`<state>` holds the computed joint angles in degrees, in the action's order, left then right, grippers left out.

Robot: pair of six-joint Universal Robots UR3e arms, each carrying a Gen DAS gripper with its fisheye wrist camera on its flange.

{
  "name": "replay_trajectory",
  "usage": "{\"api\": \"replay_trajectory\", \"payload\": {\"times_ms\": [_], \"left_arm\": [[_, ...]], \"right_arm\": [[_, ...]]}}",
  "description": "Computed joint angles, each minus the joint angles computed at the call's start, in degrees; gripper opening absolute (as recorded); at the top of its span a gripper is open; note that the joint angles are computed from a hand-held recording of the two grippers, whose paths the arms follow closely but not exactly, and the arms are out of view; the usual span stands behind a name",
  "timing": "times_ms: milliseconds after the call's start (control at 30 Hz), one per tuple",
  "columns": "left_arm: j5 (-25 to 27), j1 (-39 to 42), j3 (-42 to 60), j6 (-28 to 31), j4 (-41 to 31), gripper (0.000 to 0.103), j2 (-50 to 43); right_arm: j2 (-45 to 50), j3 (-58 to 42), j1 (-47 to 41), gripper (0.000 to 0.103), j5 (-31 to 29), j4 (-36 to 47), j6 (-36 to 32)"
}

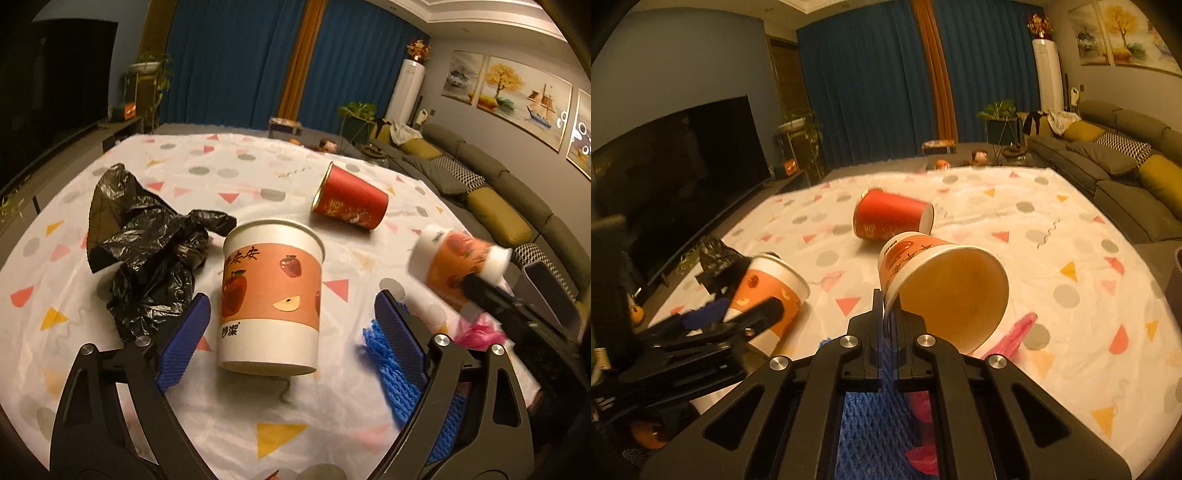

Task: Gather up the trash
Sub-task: 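Grasp the orange-banded white cup with the right tool while the left tool grasps the apple-print cup, then carry both paper cups over the grey bin and open both tools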

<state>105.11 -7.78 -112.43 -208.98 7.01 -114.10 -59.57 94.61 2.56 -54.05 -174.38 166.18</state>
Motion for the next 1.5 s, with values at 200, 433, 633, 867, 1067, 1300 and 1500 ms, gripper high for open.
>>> {"api": "replay_trajectory", "payload": {"times_ms": [200, 433, 633, 867, 1067, 1300, 1500], "left_arm": [[-2.58, 1.09, 0.8, 0.08, -2.14, 0.075, -0.32], [-5.71, 2.46, 0.84, 0.54, -2.09, 0.059, -0.78], [-5.93, 2.36, -0.84, 0.7, 1.31, 0.057, -0.66], [-3.36, -0.5, -1.92, 2.27, 3.66, 0.057, 0.51], [0.34, -4.48, -2.91, 2.3, 5.35, 0.057, 3.39], [6.22, -11.79, -0.29, 1.19, 3.39, 0.057, 5.5], [10.6, -18.49, 6.68, 0.81, -0.04, 0.057, 2.75]], "right_arm": [[-3.96, 4.32, -2.56, 0.004, 3.44, -2.32, 0.38], [-8.08, 9.14, -5.17, 0.004, 5.89, -4.82, 0.6], [-11.24, 12.79, -6.82, 0.004, 6.54, -6.27, 0.38], [-16.56, 17.92, -10.73, 0.004, 8.65, -7.06, -0.9], [-22.81, 23.3, -16.27, 0.004, 12.13, -6.62, -3.08], [-29.68, 28.49, -23.65, 0.004, 17.88, -2.66, -6.51], [-35.13, 32.65, -29.57, 0.004, 22.45, 2.29, -11.0]]}}
